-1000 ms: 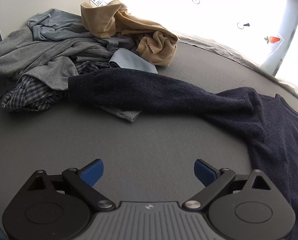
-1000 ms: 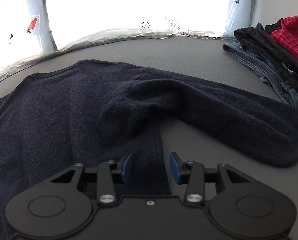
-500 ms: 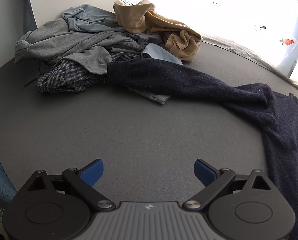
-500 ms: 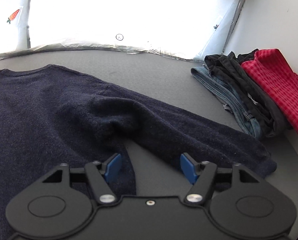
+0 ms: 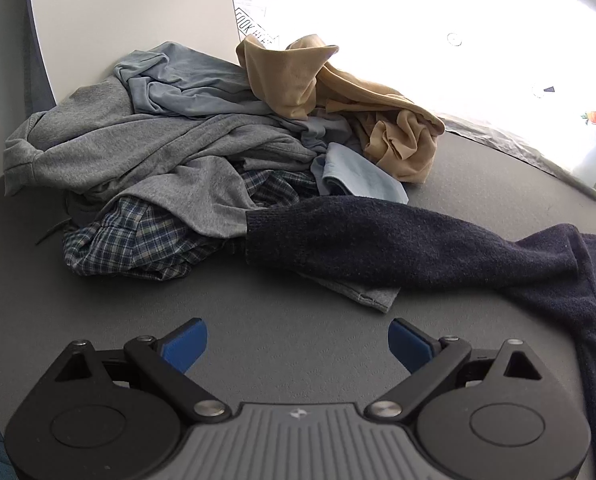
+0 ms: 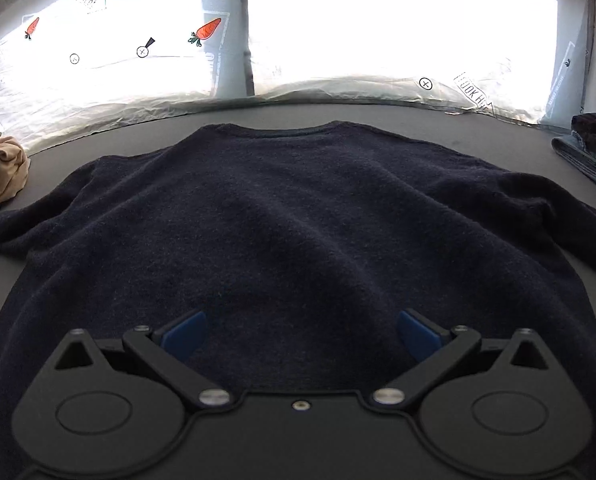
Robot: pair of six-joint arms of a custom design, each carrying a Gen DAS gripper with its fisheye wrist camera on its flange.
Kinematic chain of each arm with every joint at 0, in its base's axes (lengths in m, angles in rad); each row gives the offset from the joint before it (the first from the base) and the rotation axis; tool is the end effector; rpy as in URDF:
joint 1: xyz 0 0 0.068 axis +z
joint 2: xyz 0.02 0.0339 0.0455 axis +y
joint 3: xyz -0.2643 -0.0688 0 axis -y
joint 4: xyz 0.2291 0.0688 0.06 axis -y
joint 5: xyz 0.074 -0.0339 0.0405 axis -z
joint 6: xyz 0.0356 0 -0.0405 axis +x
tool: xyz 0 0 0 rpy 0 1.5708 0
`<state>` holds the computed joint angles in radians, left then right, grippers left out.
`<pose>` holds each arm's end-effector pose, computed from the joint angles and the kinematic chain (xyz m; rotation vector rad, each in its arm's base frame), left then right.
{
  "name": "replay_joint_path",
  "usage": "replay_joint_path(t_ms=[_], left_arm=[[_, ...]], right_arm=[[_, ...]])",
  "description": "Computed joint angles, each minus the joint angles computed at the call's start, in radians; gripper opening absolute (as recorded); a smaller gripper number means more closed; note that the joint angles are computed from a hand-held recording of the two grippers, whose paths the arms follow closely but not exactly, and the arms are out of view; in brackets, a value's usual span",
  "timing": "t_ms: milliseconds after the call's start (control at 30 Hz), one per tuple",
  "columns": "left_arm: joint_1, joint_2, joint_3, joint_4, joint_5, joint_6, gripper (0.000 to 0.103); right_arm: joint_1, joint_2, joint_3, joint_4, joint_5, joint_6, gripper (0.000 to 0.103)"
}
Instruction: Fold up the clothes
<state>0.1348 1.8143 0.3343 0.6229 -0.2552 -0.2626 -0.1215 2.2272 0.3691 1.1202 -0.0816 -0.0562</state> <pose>0.2319 0.0405 0.0653 -0.5871 2.3335 0.2505 0.2534 -0.0280 0.0125 0.0337 2.3054 0.0033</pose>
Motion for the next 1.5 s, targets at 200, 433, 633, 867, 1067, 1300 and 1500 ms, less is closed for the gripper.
replay_joint_path(t_ms=[200,433,633,867,1067,1300,1500], left_arm=[[0.093,0.151,0.147,0.017,0.071,0.075,0.097],[0.147,0.253,0.248,0.079,0.145,0.198,0.097],[0.168,0.289,0.268,0.097,0.179,0.280,0.029],[0.223,0.073,0.139,0.042,0.261,0.232,0.008],[0.160,-0.269,0.037,-0.100,0.271,0.177,0.007],[0.061,-0.775,0.085,-0.538,0.300,-0.059,0.006],[0.019,-0.893,0.195,-0.727,0.237,-0.232,0.006]], right_arm=[[0.006,0.121,-0.010,0.173,0.031,0.037,0.103],[0.009,0.148,-0.022,0.233,0.033,0.038,0.103],[0.016,0.149,-0.027,0.241,0.043,0.042,0.103],[0.016,0.149,-0.029,0.244,0.042,0.043,0.103],[0.010,0.149,-0.030,0.247,0.034,0.042,0.103],[-0.001,0.151,-0.034,0.255,0.017,0.044,0.103],[-0.001,0.155,-0.034,0.260,0.017,0.044,0.103]])
